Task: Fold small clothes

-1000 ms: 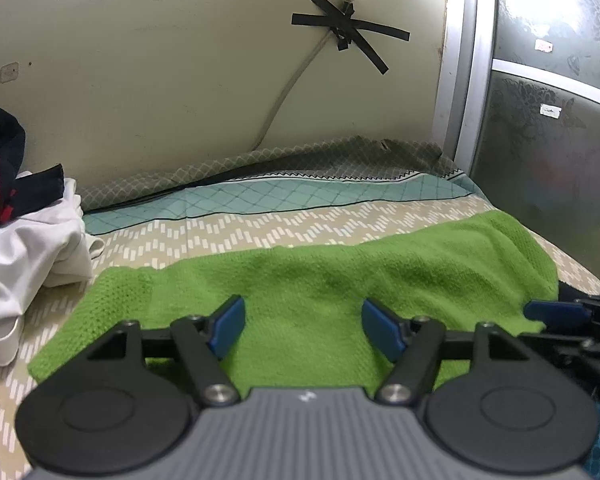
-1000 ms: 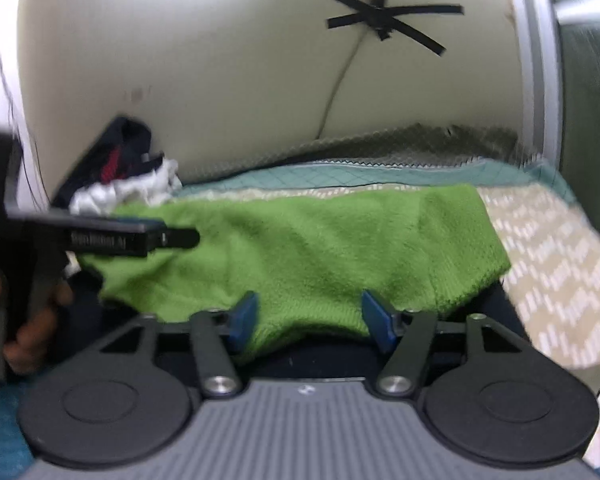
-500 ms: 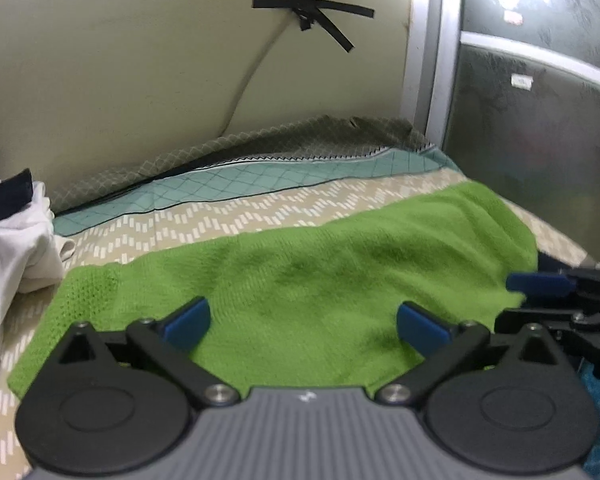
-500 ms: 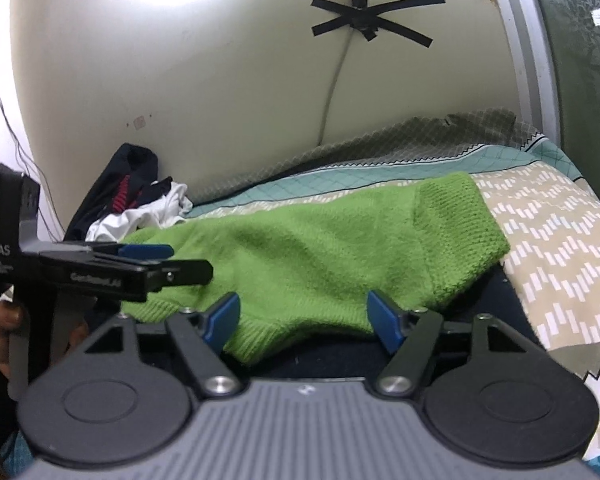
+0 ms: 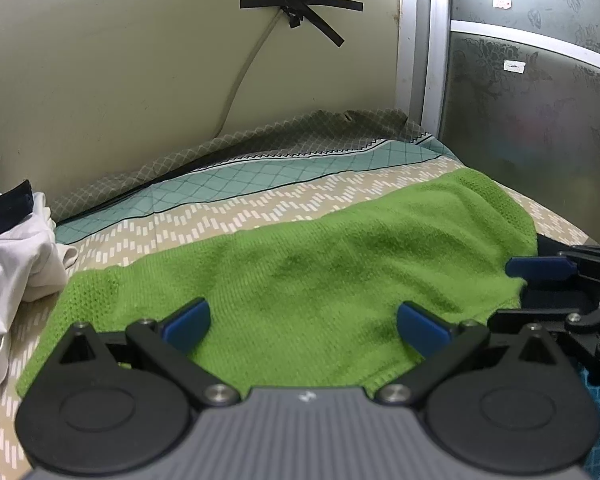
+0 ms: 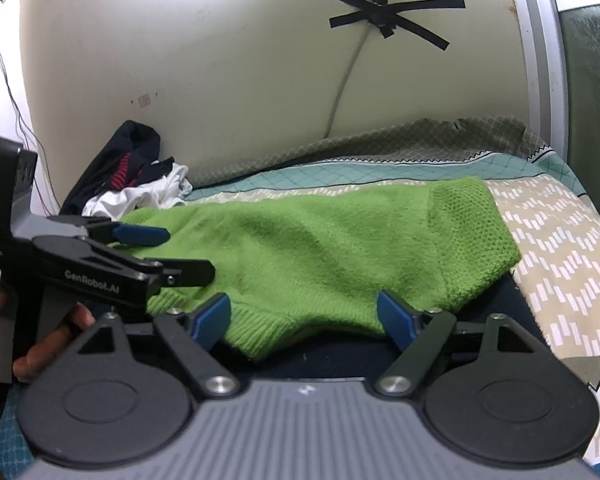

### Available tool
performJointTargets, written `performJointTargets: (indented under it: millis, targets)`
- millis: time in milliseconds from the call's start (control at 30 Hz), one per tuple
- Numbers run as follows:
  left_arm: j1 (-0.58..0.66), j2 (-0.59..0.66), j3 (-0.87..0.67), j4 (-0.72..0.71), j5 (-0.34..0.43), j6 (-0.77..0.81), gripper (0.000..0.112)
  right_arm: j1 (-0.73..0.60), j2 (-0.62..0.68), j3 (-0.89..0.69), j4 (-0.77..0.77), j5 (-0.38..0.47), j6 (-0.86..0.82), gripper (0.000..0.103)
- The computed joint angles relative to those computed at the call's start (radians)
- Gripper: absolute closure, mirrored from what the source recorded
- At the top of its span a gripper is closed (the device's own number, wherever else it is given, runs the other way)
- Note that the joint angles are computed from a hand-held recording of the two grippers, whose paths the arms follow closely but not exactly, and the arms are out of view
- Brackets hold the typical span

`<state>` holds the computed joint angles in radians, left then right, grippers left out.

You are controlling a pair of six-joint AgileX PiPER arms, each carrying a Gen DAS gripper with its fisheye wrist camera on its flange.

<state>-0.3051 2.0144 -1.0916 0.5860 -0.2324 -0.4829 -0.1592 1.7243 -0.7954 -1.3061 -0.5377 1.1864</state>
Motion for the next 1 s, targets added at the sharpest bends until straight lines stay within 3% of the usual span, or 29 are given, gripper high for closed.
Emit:
performJointTargets:
  millis: [467, 667, 1000]
  targets:
    - [-0.003, -0.005, 0.007, -0.025, 0.001, 0.038, 0.009, -0.045, 0.03, -0.022, -0.064, -0.092, 0.089, 0.02]
    - [0.006, -0.022, 0.037, -0.05, -0.038, 0.063, 0.009, -0.038, 0.031, -0.033, -0.087, -0.076, 0.1, 0.02]
    - [-0.003, -0.025, 0.043, -0.106, -0.032, 0.119, 0.009, -0.048, 0.039, -0.039, -0.097, -0.088, 0.102, 0.02]
